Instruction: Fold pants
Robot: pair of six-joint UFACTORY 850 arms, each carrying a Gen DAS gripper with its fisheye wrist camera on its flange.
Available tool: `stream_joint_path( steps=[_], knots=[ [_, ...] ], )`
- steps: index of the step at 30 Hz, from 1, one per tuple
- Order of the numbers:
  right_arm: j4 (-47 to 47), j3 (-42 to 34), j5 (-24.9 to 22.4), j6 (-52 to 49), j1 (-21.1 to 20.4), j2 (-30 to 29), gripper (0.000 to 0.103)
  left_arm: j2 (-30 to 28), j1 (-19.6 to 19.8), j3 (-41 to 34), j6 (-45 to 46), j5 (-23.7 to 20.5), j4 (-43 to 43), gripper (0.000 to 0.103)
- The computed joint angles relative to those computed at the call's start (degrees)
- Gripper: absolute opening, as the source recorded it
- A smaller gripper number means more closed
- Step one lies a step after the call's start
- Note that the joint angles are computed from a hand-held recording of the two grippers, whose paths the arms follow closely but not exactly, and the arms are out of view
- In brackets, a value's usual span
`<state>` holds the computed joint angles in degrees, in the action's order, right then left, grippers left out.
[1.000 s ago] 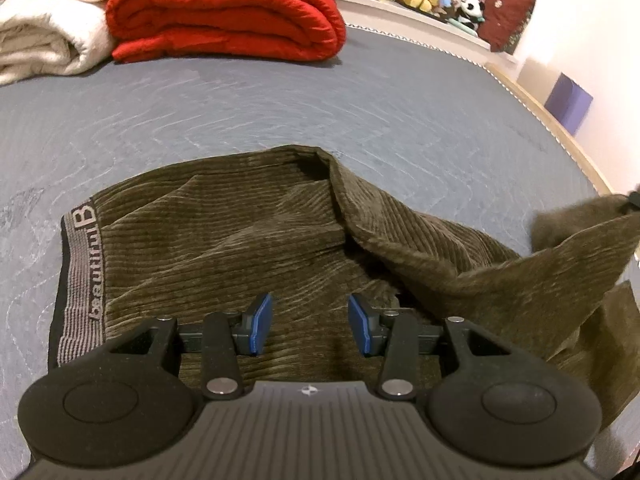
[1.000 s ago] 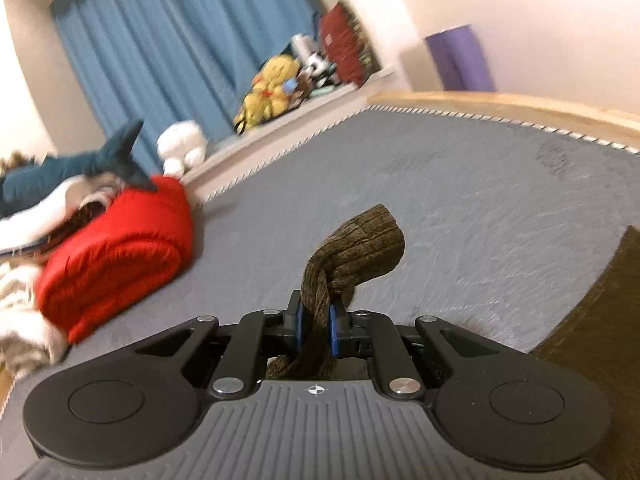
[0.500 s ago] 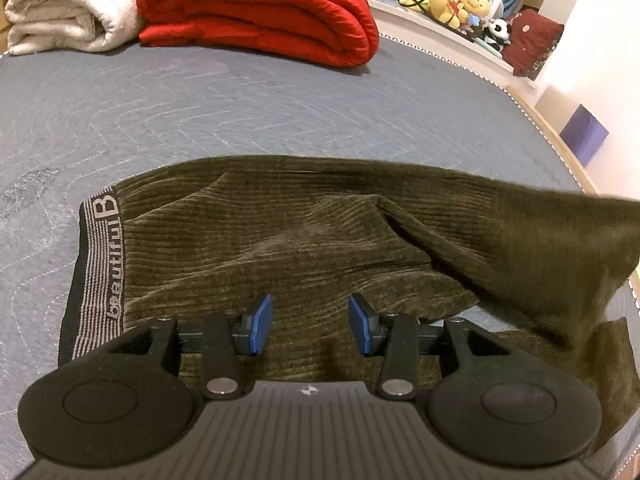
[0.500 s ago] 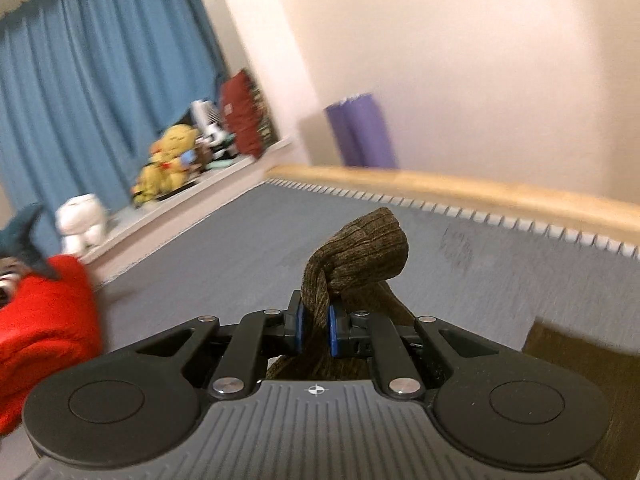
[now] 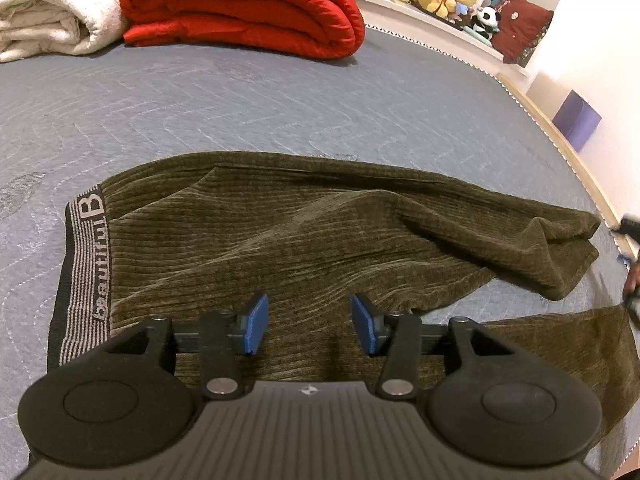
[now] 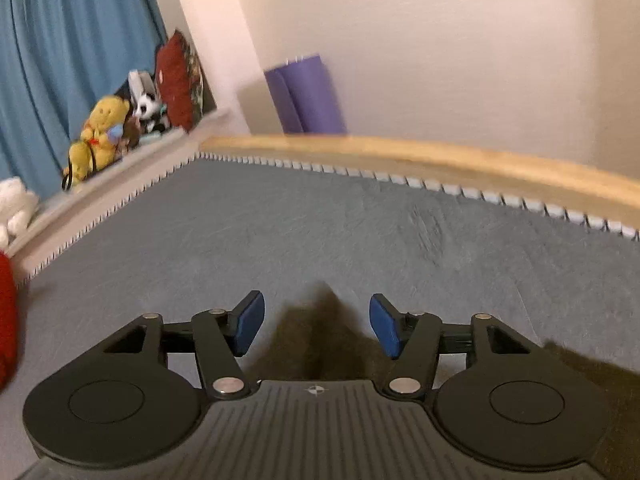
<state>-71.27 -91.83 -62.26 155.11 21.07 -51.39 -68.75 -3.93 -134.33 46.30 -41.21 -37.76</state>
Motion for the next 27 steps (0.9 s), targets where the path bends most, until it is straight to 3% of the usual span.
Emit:
stream_joint_path(
  steps=[5,8,10,11,12,13,17,18,20,22,23,27],
  knots=[
    [-0.38,6.27,12.02,8.91,-0.84,0.1,0.06,-0.54,-0.46,-0.48,-1.18,0.31,1.8,0.051],
    [-3.09,4.87,11.66,6.76,-0.9,-1.87,0.056,-0.63,-0.57,-0.45,-1.57,0.81,2.56,0.051],
    [-6.46,3.71,11.87,6.61,-0.99,-2.99,0.023,-0.84,-0.58,-0.81,-2.11,0.93,3.07,0.051],
    [-6.95,2.5,12.09,5.31,-1.16,-3.75,0.018,-1.05,-0.55,-1.15,-2.44,0.91,3.29,0.051],
    [-5.05,0.62,10.7,1.71,-1.1,-4.8,0.01,-1.21,-0.55,-1.45,-2.85,0.96,3.56,0.051],
    [-4.01,-0.42,8.65,0.17,-0.78,-5.43,0.009,-1.43,-0.53,-1.84,-3.23,0.96,3.84,0.051],
    [-1.56,-3.11,-13.18,5.77,3.49,-6.22,0.007,-1.7,-0.33,-2.59,-3.97,1.05,4.33,0.051],
    [-1.27,-3.85,-16.34,5.04,3.82,-6.4,0.007,-1.67,-0.23,-2.62,-3.68,0.98,4.11,0.051],
    [-0.84,-4.47,-15.48,2.23,3.09,-6.41,0.007,-1.76,0.07,-2.94,-3.02,0.77,3.66,0.051],
    [6.81,-3.35,-7.59,-2.41,1.14,-4.66,0.009,-2.45,0.42,-4.27,-3.84,0.55,4.2,0.051],
    [10.9,-2.5,-6.01,-1.2,0.77,-3.75,0.009,-3.27,0.57,-5.77,-5.07,0.11,4.98,0.051],
    [11.68,-1.58,-10.82,-3.12,3.19,-2.89,0.015,-7.76,0.97,-13.3,-10.56,-2.72,9.53,0.051]
  ],
)
